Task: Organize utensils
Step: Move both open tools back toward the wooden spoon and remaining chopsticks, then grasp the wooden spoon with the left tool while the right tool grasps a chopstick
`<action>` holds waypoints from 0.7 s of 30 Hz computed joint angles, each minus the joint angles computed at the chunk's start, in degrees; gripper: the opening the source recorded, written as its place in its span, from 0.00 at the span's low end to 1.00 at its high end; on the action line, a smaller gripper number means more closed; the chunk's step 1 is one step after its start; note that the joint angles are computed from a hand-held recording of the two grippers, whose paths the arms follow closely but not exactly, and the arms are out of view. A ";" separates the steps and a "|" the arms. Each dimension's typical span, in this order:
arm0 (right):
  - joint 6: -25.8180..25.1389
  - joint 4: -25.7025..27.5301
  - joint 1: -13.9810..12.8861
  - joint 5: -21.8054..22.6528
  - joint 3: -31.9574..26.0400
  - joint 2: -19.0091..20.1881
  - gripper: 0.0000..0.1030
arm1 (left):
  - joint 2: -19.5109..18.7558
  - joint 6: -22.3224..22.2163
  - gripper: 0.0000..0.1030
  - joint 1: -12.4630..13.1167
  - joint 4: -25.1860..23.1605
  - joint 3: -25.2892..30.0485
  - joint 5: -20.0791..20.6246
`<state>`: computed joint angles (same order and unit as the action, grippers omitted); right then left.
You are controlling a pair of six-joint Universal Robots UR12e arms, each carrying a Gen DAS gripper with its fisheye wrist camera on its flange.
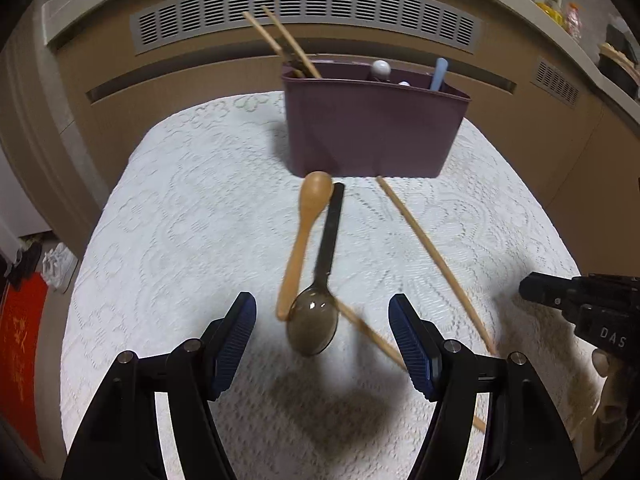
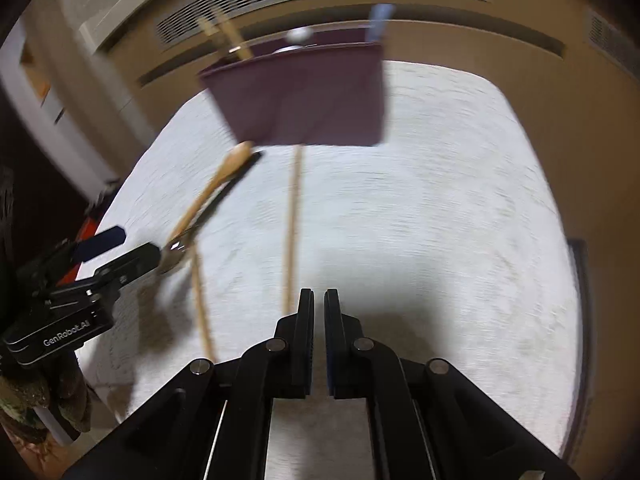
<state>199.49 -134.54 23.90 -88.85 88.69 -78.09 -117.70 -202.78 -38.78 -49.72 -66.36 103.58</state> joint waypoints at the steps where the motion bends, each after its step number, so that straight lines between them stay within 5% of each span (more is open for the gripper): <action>1: -0.04 -0.31 -0.16 0.27 0.23 -0.06 0.05 | -0.38 0.25 0.67 0.06 -0.26 0.51 -0.12; 7: -2.65 -3.09 0.31 1.26 2.61 -1.22 0.06 | -5.25 2.13 0.65 1.22 -6.95 8.31 -3.34; 10: -6.28 -4.07 0.88 5.15 2.46 -1.00 0.07 | -7.72 4.31 0.61 1.38 -11.31 12.42 -2.47; 13: -10.86 -1.84 1.59 9.82 1.47 -0.49 0.18 | -9.60 5.29 0.52 1.58 -15.11 15.62 -2.41; 19: -15.36 0.12 4.65 5.46 -0.29 1.27 0.32 | -11.02 1.93 0.51 2.04 -18.31 17.98 -3.21; 21: -14.76 0.39 5.28 3.11 -0.78 1.99 0.41 | -10.95 1.84 0.38 1.89 -18.33 17.98 -2.51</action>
